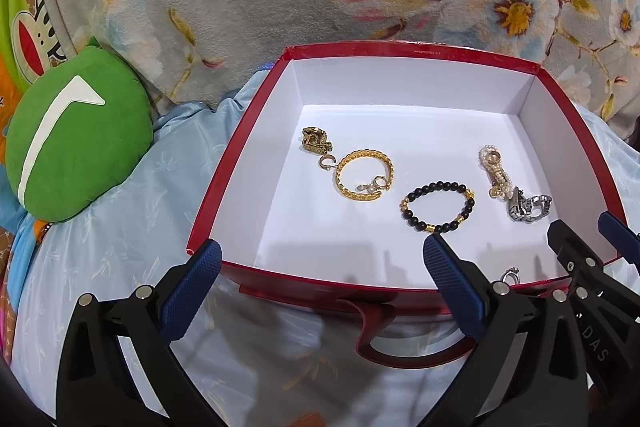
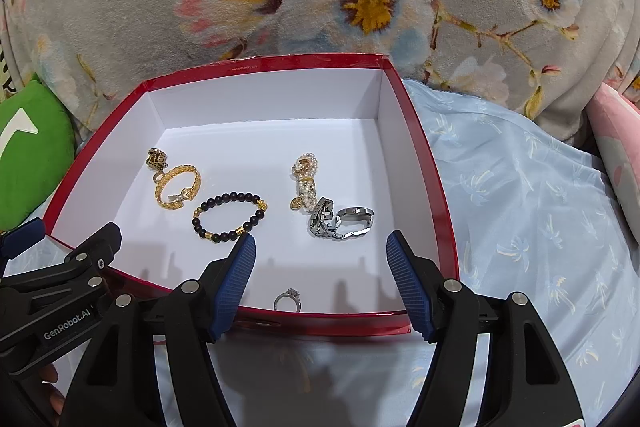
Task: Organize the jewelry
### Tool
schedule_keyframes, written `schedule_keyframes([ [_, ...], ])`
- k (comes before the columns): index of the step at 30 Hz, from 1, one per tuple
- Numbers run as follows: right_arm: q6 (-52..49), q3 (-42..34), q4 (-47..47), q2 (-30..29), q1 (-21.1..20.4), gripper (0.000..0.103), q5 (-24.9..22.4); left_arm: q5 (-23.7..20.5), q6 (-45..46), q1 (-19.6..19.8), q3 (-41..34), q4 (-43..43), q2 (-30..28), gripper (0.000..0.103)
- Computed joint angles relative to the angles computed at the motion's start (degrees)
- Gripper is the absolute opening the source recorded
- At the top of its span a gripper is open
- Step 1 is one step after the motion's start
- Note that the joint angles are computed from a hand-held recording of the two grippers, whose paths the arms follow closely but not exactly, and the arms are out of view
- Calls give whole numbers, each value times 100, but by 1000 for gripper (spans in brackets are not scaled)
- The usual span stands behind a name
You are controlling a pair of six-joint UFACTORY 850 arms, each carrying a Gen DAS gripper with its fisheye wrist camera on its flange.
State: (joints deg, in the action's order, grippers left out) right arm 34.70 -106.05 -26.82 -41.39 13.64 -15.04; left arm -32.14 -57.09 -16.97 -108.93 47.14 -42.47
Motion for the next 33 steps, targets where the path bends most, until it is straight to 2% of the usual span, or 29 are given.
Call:
schedule_keyframes([
  [12,41,27,-46,7,1,66,22,38,-65,7,24,99,6,98],
  [20,34,34,-39,11,-10,67,36,21,-396,-24,44,492,-17,98],
  [33,85,38,-95,19,-26,69,17,-53,-292,-28,-2,370,-40,98],
])
